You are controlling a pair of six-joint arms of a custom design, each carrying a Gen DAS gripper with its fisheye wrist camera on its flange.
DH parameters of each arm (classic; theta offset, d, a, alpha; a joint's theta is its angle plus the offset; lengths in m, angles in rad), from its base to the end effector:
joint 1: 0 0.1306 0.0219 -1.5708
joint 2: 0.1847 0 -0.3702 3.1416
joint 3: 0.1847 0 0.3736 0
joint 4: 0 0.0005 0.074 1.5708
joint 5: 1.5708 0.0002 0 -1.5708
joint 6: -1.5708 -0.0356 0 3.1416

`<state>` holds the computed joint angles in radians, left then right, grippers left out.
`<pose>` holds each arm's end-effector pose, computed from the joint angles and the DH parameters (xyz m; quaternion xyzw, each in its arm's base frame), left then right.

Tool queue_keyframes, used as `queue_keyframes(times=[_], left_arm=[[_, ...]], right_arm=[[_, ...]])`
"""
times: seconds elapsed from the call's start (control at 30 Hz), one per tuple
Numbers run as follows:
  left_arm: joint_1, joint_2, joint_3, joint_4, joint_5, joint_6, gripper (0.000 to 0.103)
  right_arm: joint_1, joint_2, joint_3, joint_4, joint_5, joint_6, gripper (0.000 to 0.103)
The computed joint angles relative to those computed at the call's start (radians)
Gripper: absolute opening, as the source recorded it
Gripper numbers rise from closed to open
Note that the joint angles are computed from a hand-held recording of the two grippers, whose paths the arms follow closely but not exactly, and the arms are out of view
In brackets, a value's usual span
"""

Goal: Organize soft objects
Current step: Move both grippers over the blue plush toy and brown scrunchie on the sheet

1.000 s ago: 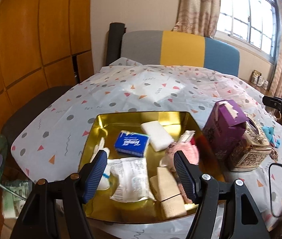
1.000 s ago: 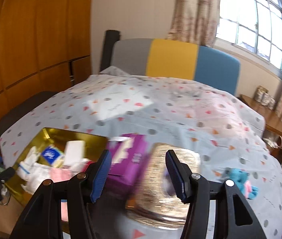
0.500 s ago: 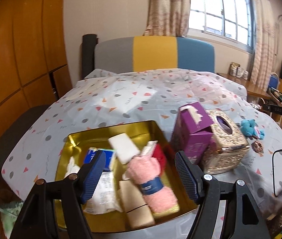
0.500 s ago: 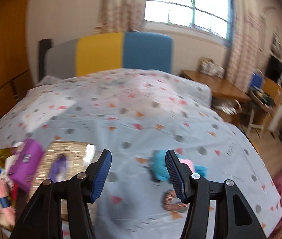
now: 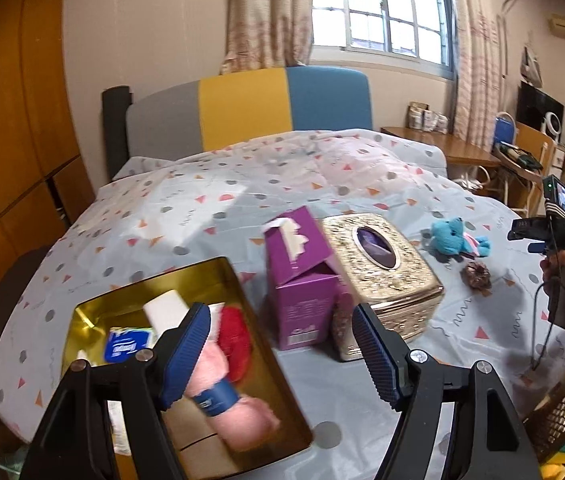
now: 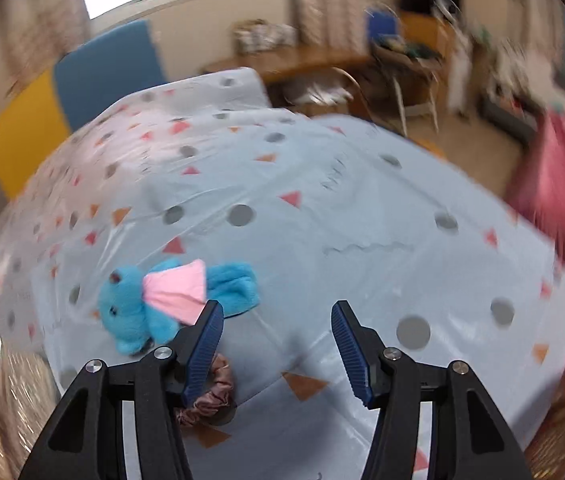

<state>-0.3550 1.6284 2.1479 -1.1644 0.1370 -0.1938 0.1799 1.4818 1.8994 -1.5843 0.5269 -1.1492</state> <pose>0.4878 -0.1866 0.6096 0.2713 0.8510 -0.0969 0.4392 0.4360 0.0606 0.5542 0.4869 0.8126 -0.0813 0.3099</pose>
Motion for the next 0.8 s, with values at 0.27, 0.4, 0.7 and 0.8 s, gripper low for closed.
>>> queue_keyframes(times=[0.27, 0.4, 0.7, 0.8], left_arm=[[-0.052, 0.029, 0.026, -0.031, -0.001, -0.021, 0.075], [-0.077, 0.041, 0.037, -0.044, 0.006, -0.038, 0.075], [-0.165, 0.125, 0.161, -0.129, 0.050, -0.083, 0.075], [-0.196, 0.186, 0.254, -0.192, 0.063, -0.085, 0.075]], right_arm=[[-0.024, -0.052, -0.077, 0.045, -0.088, -0.066, 0.057], [-0.033, -0.062, -0.094, 0.063, -0.117, -0.079, 0.057], [-0.053, -0.085, -0.132, 0.095, -0.168, -0.108, 0.057], [-0.062, -0.098, -0.152, 0.114, -0.193, -0.123, 0.057]])
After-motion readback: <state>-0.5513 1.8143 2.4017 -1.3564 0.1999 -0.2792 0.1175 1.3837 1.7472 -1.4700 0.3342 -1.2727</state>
